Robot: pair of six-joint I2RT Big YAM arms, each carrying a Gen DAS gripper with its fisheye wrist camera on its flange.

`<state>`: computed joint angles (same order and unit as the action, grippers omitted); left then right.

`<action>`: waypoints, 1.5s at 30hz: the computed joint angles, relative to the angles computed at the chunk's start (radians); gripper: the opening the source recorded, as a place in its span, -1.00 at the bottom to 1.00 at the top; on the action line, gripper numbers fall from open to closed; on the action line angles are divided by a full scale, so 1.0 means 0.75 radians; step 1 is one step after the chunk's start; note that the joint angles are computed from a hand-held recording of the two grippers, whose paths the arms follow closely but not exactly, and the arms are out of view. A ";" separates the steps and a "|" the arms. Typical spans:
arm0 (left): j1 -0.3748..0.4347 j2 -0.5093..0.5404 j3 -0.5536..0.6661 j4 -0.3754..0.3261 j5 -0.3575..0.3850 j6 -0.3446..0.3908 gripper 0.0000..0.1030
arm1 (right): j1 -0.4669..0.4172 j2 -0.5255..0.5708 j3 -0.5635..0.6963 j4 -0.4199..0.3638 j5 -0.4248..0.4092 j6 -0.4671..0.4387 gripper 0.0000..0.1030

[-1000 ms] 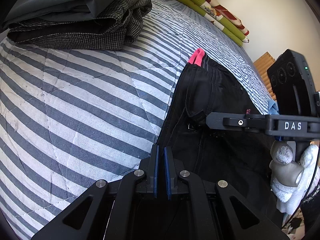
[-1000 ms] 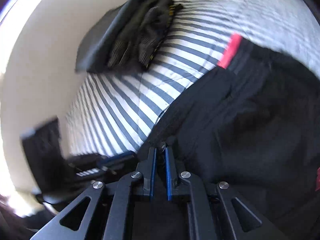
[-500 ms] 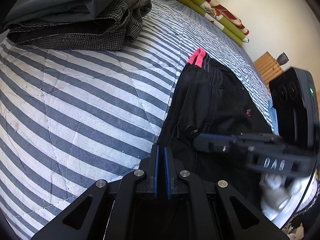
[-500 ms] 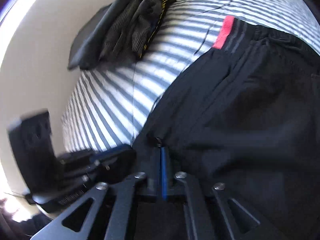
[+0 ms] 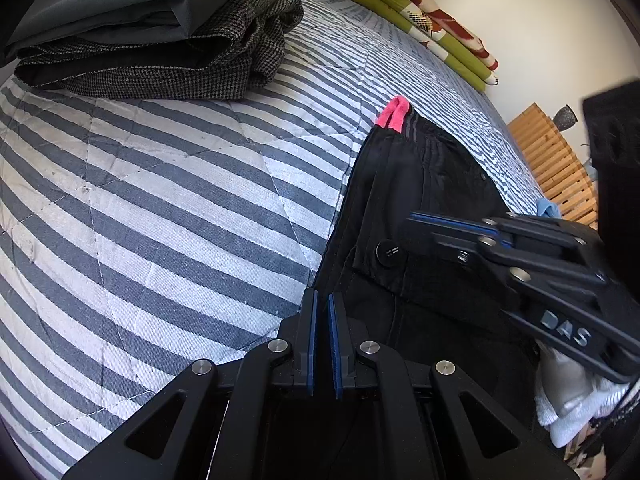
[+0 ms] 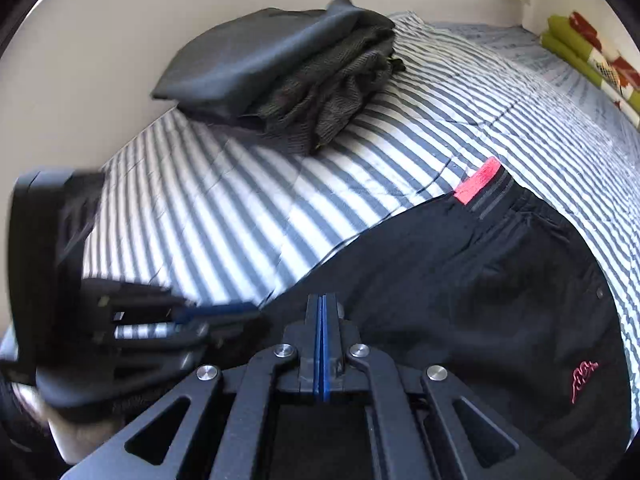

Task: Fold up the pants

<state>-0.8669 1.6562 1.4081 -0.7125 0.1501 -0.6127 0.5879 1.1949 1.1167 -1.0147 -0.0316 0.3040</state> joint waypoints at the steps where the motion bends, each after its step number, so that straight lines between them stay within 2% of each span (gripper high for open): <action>1: 0.000 0.000 -0.001 0.000 0.000 0.000 -0.87 | -0.013 0.016 0.006 -0.015 -0.019 -0.011 -0.98; 7: 0.002 0.008 0.006 0.000 -0.002 0.005 -0.87 | -0.018 -0.004 -0.032 -0.033 -0.063 -0.058 -0.97; 11: 0.005 0.010 0.006 0.003 -0.004 0.011 -0.87 | 0.024 0.010 -0.023 -0.042 0.027 -0.103 -0.96; 13: 0.005 0.011 0.007 0.003 -0.006 0.013 -0.87 | 0.037 0.010 -0.022 -0.044 0.084 -0.112 -0.84; 14: 0.003 0.013 0.008 0.003 -0.008 0.013 -0.87 | 0.040 0.016 -0.020 -0.049 0.114 -0.116 -0.65; 15: 0.003 0.014 0.007 0.004 -0.008 0.013 -0.87 | 0.037 0.023 -0.015 -0.056 0.116 -0.116 -0.55; 19: 0.006 0.012 0.004 0.006 -0.003 0.015 -0.87 | 0.015 0.013 -0.035 -0.055 0.060 -0.120 -0.59; 20: 0.006 0.012 0.004 0.006 -0.003 0.015 -0.87 | 0.014 0.007 -0.040 -0.052 0.051 -0.116 -0.70; 25: 0.006 0.013 0.005 0.006 -0.004 0.016 -0.87 | 0.011 0.005 -0.046 -0.054 0.014 -0.107 -0.70; 27: 0.009 0.005 -0.001 0.004 -0.004 0.018 -0.87 | -0.042 -0.001 -0.052 -0.045 -0.099 -0.063 -0.70; 29: 0.009 0.009 0.004 0.002 -0.006 0.019 -0.87 | -0.074 0.000 -0.062 -0.029 -0.156 -0.046 -0.70; 35: 0.012 0.022 0.013 0.011 -0.003 0.021 -0.87 | -0.129 0.011 -0.086 0.057 -0.162 -0.007 -0.71; 40: 0.011 0.023 0.012 0.011 -0.002 0.020 -0.87 | -0.180 0.008 -0.088 0.058 -0.263 0.027 -0.71; 42: 0.010 0.026 0.013 0.015 0.001 0.018 -0.87 | -0.178 -0.024 -0.088 0.059 -0.247 0.032 -0.66; 45: 0.010 0.021 0.006 0.018 0.005 0.013 -0.87 | -0.100 -0.089 -0.083 0.059 -0.109 -0.038 -0.65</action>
